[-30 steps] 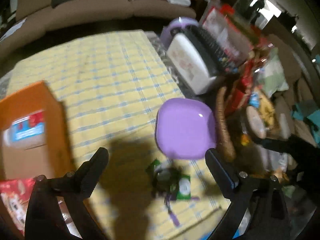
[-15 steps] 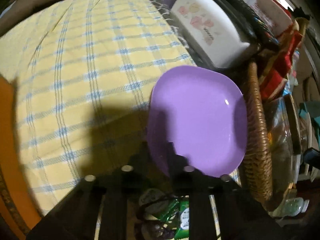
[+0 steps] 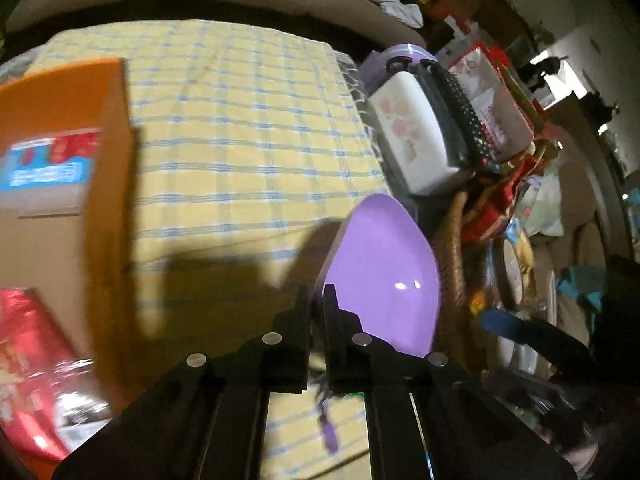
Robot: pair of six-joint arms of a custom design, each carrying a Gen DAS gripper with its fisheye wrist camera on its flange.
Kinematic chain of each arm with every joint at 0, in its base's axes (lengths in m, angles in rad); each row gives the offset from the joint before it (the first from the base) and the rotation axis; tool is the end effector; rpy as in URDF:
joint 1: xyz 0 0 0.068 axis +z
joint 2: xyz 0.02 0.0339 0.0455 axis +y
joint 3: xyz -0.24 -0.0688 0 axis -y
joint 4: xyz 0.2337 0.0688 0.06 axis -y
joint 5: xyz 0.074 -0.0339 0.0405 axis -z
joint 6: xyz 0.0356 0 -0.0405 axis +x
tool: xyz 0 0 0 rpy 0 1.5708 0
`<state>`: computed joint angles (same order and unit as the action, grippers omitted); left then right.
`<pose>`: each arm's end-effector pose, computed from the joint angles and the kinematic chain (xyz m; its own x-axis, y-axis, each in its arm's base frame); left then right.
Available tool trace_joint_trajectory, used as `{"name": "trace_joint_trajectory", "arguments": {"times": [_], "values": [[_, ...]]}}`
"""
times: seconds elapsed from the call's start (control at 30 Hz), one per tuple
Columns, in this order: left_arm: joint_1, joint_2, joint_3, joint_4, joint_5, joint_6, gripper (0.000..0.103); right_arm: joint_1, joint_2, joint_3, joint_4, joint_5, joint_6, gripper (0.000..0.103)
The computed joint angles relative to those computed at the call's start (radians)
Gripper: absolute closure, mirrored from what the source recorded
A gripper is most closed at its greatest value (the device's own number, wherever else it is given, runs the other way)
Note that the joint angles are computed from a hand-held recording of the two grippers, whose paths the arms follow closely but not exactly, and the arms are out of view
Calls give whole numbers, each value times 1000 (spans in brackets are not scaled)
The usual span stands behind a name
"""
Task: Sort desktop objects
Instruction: 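Carry the purple plate into the box and open the left gripper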
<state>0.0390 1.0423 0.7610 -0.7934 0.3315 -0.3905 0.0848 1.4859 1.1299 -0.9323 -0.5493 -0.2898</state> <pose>0.1917 -0.0041 0.2188 -0.8575 -0.3937 -0.3312 -0.2255 0.8662 -0.4459 0.2662 0.0413 0.2272 -0.8549 -0.3173 -0.4104 -0.4816 0.7793 0.4008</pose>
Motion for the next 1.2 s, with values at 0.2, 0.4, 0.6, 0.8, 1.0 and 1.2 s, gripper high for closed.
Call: {"name": "trace_joint_trajectory", "arguments": {"times": [0.2,0.4,0.6,0.8,1.0,1.2], "values": [[82,-63,-28,-34,56,25,99,74,4,-100,112,109,128,34],[204,-218,-14,-174,144,51,98,70,12,-142,194,17,257,74],[683,-191,173,-532,319,522,98,291,-34,-29,181,118,341,91],[1185,55,369,-751,298,1078,98,613,141,241,147,281,463,91],[1301,211,320,-549,187,1143,98,836,466,565,85,434,515,91],[1229,279,196,-363,100,1104,98,913,698,792,-22,572,479,91]]}}
